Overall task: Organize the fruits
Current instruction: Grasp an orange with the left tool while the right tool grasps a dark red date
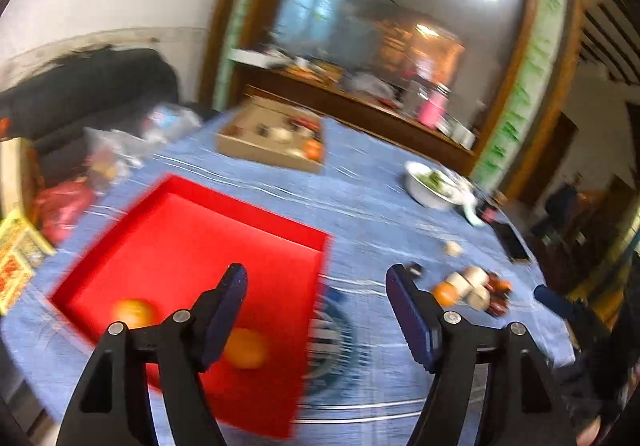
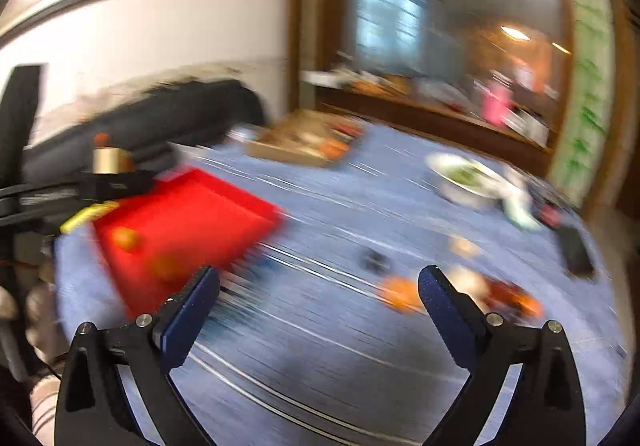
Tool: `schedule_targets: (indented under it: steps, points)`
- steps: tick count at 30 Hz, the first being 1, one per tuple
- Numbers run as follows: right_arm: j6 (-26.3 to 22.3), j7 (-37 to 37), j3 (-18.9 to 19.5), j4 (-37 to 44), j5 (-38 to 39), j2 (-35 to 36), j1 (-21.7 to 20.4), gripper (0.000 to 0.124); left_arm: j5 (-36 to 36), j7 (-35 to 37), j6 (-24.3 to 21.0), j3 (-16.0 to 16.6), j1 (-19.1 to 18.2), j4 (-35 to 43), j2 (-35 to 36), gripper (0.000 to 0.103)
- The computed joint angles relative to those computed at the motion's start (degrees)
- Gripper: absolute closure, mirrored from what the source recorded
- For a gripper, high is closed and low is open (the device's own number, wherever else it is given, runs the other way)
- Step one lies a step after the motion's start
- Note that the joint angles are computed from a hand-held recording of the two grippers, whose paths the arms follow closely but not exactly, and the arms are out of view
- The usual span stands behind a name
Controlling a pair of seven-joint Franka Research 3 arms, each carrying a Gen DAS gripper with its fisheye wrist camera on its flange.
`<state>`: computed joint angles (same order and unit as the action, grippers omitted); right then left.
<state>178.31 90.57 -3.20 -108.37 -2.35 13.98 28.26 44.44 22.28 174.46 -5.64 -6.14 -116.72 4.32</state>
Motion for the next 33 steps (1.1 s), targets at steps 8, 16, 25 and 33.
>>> schedule_targets:
  steps: [8, 16, 25, 33]
  points:
    - [-10.16, 0.46, 1.68, -0.04, 7.8, -0.09, -12.44, 0.06, -23.98, 29.12, -6.2, -9.02, -1.15, 15.09, 14.57, 0.029]
    - [-16.99, -3.72, 4.44, 11.89, 13.74, 9.85, -15.75, 0.061, -27.09, 44.1, -16.02, -8.05, -7.51, 35.13, 29.23, 0.032]
    - [-20.34, -7.68, 5.54, 15.42, 17.33, 12.96, -16.53, 0.061, -33.9, 55.45, -25.99, -8.87, -9.52, 51.52, 40.71, 0.034]
    - [-21.01, -9.54, 5.75, 16.01, 18.8, 13.46, -16.53, 0.077, -33.26, 53.39, -25.26, -5.9, -11.64, 50.75, 40.25, 0.068]
